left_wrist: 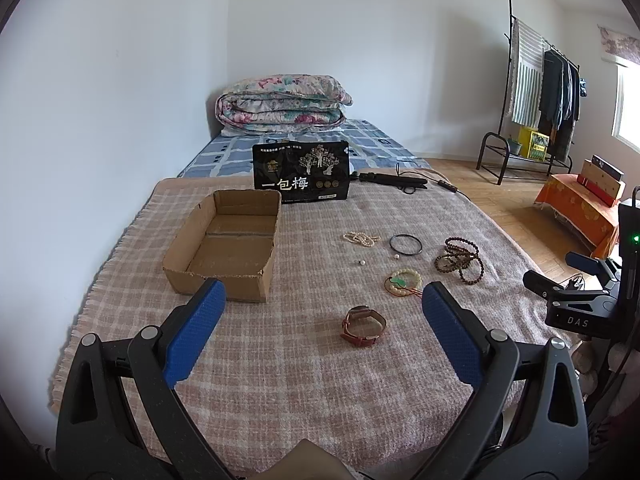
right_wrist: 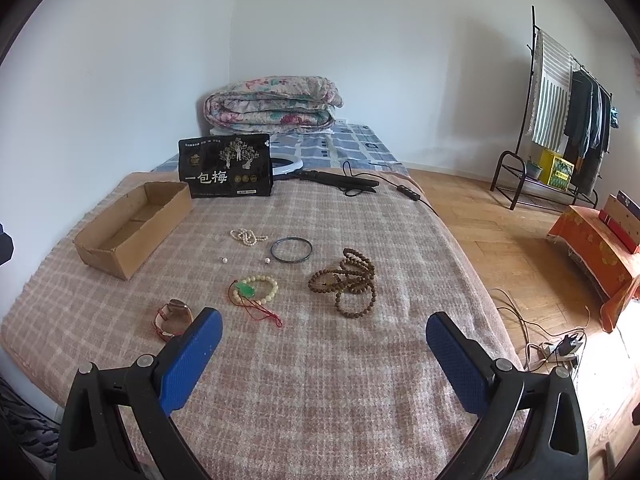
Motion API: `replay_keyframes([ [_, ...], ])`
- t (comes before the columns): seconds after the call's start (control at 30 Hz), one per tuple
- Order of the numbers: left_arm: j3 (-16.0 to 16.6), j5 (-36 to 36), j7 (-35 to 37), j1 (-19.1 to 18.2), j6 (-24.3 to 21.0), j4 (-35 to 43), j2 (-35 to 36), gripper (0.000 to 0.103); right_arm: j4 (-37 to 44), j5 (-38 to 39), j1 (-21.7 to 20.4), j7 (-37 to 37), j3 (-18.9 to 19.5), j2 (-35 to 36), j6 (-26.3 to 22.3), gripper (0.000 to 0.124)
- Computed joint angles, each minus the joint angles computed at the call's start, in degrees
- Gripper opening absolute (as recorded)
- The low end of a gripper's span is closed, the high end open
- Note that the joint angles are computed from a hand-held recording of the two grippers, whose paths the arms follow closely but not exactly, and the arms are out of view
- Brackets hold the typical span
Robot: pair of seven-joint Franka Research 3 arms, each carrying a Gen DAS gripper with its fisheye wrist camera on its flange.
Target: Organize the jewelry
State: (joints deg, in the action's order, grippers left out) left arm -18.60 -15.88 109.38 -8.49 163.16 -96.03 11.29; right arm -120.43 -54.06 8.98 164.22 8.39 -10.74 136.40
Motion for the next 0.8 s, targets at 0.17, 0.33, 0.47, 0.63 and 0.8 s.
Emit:
replay_keyframes([
  [0.17,-0.03,-0.04,-0.02,0.02,0.05,-0.07,-0.02,0.1,-0.12,0.21,0.0,-0.31,-0.08,-0.07,-0.02,0.103],
  [0.33,-0.05,-0.02,-0.01,0.03,0.02,-0.18,-0.13,0.1,0.06,0.63,0.07,-0.24,-0.11,0.13,-0.01,0.103],
  [0.47,0.21,0.4,-0.61,-0.23,-1.09,0.22,-0.58,0.1,0.13,0.88,0.04,-0.25,-0.2,0.25,0.31,0.103],
  [0.63,0.42,0.41,-0.6,-0.45,-1.08,0.18,-0.6,0.1,0.46,1.17,0.07,-0.84,-0.29,0.61,0.54,0.103],
  [0.8,0.49,0.49,-0.69,-0.54,-1.02,0.07,-0.6,0.1,0.6,1.17,0.21,-0.88,-0.37,0.79,0.51,0.103],
])
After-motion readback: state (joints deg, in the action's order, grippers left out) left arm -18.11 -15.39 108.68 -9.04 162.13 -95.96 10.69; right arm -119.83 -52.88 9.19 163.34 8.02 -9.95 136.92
